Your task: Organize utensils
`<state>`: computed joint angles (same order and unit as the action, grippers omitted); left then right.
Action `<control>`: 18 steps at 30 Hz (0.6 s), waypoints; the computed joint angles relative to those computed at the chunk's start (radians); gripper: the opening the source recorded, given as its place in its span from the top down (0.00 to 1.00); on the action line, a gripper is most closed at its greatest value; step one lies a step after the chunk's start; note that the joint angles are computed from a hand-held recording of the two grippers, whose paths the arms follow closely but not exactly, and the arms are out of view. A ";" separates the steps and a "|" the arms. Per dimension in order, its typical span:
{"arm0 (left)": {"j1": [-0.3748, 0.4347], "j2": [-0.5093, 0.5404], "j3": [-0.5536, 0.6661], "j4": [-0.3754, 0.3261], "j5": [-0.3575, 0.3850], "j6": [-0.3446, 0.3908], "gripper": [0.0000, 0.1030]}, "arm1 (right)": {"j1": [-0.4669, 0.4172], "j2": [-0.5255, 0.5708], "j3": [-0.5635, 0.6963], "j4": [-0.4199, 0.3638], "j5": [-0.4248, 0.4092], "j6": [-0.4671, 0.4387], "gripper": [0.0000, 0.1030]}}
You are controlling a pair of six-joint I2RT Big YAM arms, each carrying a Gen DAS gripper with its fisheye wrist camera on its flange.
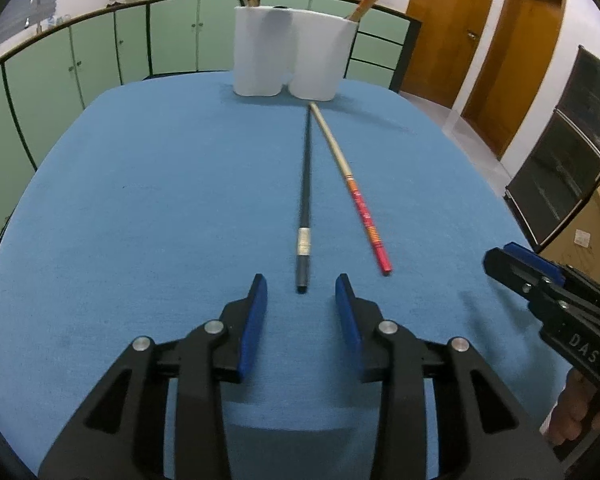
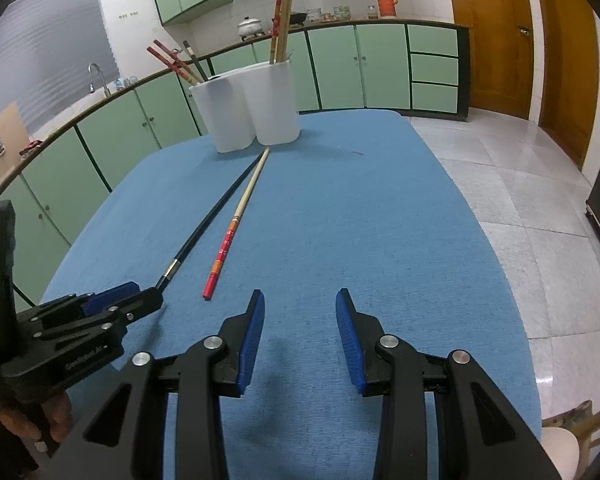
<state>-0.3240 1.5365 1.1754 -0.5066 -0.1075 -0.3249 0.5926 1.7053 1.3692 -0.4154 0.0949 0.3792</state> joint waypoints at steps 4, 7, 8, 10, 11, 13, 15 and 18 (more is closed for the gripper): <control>-0.005 0.018 0.011 -0.007 -0.015 0.008 0.82 | -0.001 -0.001 -0.002 0.001 0.000 0.000 0.64; -0.004 0.020 0.013 -0.006 -0.017 0.008 0.95 | -0.001 0.000 -0.001 0.000 0.000 0.003 0.64; -0.004 0.019 0.011 -0.003 -0.020 0.007 0.95 | -0.001 0.000 -0.003 0.000 0.000 0.004 0.64; -0.010 0.015 0.004 0.006 -0.042 0.011 0.95 | -0.002 0.000 -0.003 0.000 -0.002 0.003 0.64; -0.012 0.010 -0.001 0.013 -0.057 0.007 0.95 | -0.001 0.001 -0.001 -0.001 -0.002 0.002 0.64; -0.007 -0.003 -0.012 0.027 -0.080 -0.010 0.95 | 0.000 0.003 0.002 -0.003 -0.003 -0.002 0.64; 0.000 -0.014 -0.021 0.035 -0.108 -0.019 0.95 | 0.001 0.005 0.006 -0.005 -0.007 -0.004 0.64; 0.013 -0.023 -0.031 0.031 -0.124 -0.021 0.95 | 0.005 0.013 0.015 -0.010 -0.015 -0.009 0.64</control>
